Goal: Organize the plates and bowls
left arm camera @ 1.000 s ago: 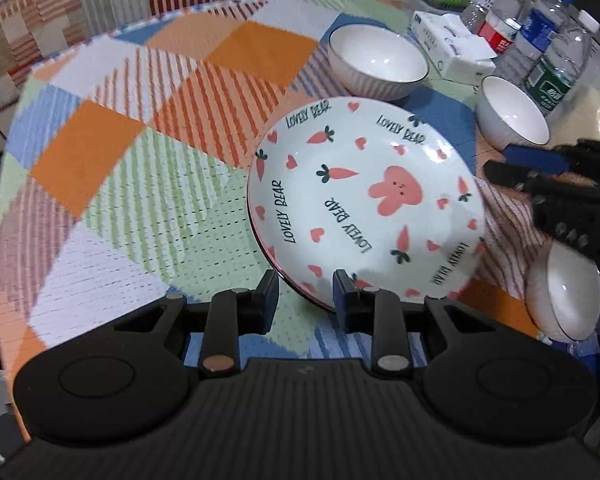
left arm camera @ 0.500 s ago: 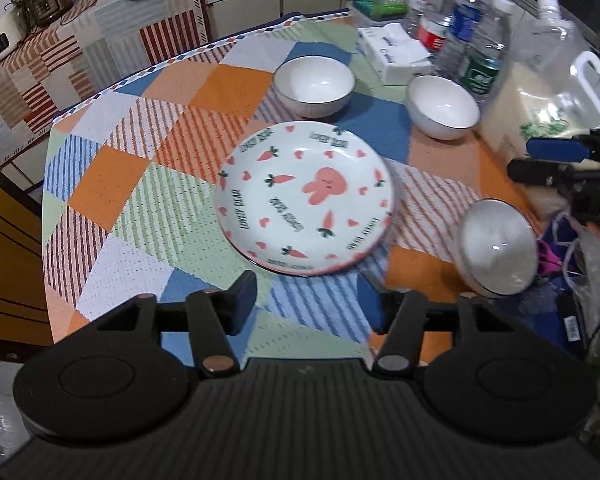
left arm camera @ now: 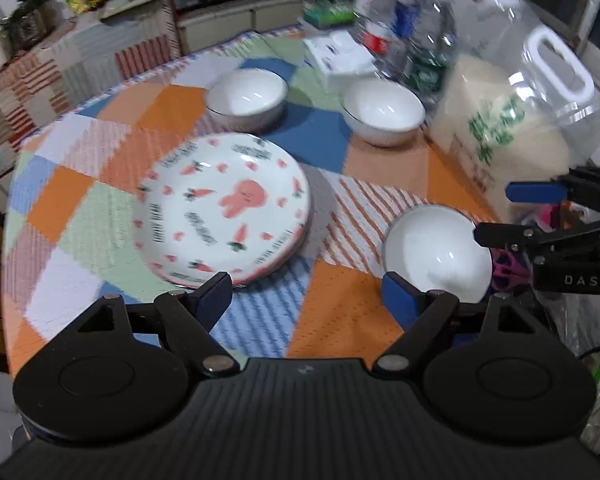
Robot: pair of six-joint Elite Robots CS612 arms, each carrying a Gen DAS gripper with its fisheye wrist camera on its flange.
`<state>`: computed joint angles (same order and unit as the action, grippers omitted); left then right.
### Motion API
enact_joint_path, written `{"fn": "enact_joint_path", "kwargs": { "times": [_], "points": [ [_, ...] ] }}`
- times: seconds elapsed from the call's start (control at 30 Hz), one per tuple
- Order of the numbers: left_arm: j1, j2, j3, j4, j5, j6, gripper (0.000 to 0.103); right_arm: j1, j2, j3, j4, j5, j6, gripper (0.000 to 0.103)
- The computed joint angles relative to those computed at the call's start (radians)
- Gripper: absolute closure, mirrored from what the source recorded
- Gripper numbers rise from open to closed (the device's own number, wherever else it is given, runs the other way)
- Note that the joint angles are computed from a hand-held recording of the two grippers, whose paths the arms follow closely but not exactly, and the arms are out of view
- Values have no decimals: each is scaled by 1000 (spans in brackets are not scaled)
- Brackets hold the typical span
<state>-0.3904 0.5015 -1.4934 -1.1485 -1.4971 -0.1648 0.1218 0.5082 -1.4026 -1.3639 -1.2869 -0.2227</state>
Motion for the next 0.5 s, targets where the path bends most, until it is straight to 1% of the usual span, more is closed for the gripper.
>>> {"fn": "enact_joint_path", "kwargs": {
  "times": [0.07, 0.1, 0.17, 0.27, 0.4, 0.5],
  "points": [
    [-5, 2, 16, 11, -6, 4, 21, -5, 13, -7, 10, -2, -7, 37],
    [-8, 4, 21, 12, 3, -1, 22, -6, 15, -7, 16, -6, -5, 37],
    [-15, 11, 24, -5, 13, 9, 22, -11, 24, -9, 28, -4, 1, 37],
    [-12, 13, 43, -18, -29, 15, 22, -16, 36, -11, 49, -8, 6, 37],
    [-10, 19, 66, -52, -70, 44, 23, -21, 43, -7, 86, -2, 10, 37],
    [-10, 13, 93, -47, -104, 46, 23, -22, 45, -4, 102, 1, 4, 37]
  ]
}}
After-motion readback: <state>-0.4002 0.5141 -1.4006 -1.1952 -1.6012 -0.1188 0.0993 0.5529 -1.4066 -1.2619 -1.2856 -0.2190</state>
